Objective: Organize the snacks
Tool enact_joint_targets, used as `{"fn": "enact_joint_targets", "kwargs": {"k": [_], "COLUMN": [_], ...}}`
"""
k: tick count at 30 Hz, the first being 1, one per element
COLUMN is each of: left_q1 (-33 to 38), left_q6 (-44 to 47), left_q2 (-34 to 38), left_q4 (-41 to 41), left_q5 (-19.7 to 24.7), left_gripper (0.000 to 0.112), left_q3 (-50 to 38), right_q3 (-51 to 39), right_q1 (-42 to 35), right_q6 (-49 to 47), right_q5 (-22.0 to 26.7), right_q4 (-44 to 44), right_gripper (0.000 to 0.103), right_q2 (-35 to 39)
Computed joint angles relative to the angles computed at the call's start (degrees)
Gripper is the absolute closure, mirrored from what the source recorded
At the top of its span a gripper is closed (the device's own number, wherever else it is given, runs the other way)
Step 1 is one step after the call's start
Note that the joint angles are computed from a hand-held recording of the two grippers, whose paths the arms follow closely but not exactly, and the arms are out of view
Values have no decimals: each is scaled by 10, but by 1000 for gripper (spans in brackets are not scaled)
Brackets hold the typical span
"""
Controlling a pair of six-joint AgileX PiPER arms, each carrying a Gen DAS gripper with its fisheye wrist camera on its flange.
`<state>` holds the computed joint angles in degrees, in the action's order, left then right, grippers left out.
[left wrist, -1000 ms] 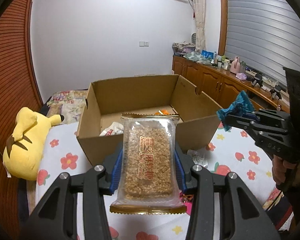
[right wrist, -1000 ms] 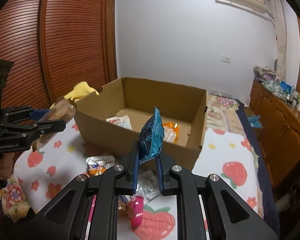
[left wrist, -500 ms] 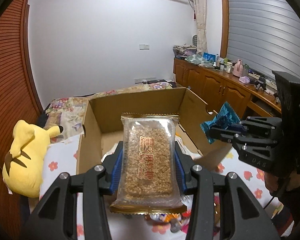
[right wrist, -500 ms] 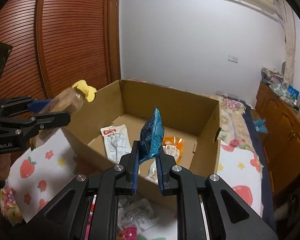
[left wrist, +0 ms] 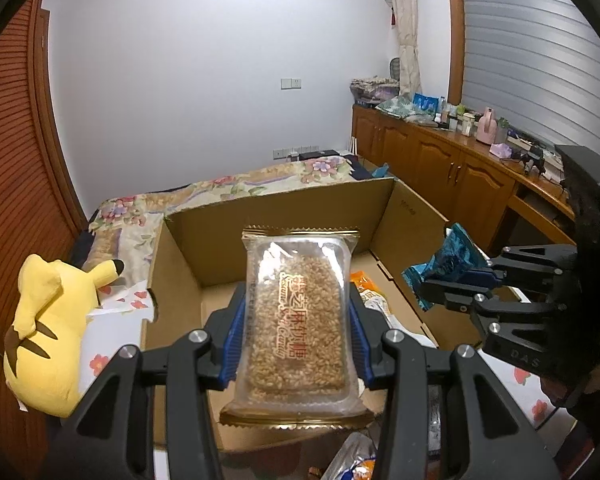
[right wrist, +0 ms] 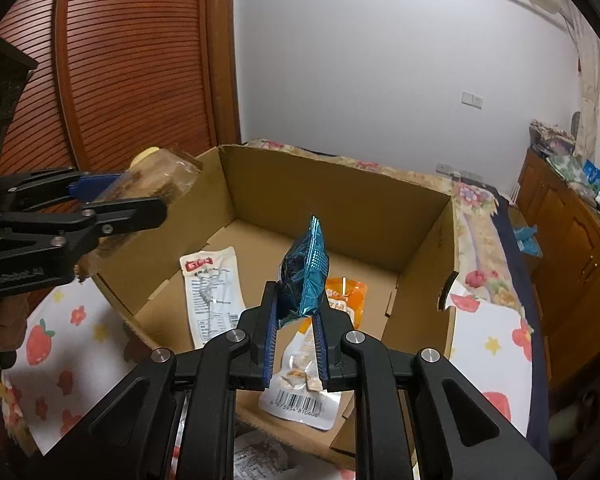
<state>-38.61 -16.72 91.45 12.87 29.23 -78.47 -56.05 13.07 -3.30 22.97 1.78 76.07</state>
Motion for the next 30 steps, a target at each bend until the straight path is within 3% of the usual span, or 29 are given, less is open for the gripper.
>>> {"fn": "enact_joint_targets", "kwargs": {"k": [6, 9, 18, 24, 30], "left_q1": [0, -3, -8, -14, -26], "left_q6": [-2, -8, -17, -35, -40], "left_q2": [26, 35, 54, 57, 16], "left_q4": [0, 7, 21, 34, 29], "left_q5": [3, 8, 16, 25, 17], "left_gripper": [69, 69, 67, 59, 53], "left_q3": [-20, -28, -47, -51, -16], "right_q3": [-9, -9, -6, 6, 17], "right_q1": [-5, 0, -9, 2, 30], "right_q6": [-11, 24, -4, 19, 89], "right_q5": [1, -5, -8, -4, 13], "right_q4": [6, -29, 4, -18, -84], "right_gripper": [88, 78, 72, 70, 66], "right_q2": [13, 17, 12, -8, -41]}}
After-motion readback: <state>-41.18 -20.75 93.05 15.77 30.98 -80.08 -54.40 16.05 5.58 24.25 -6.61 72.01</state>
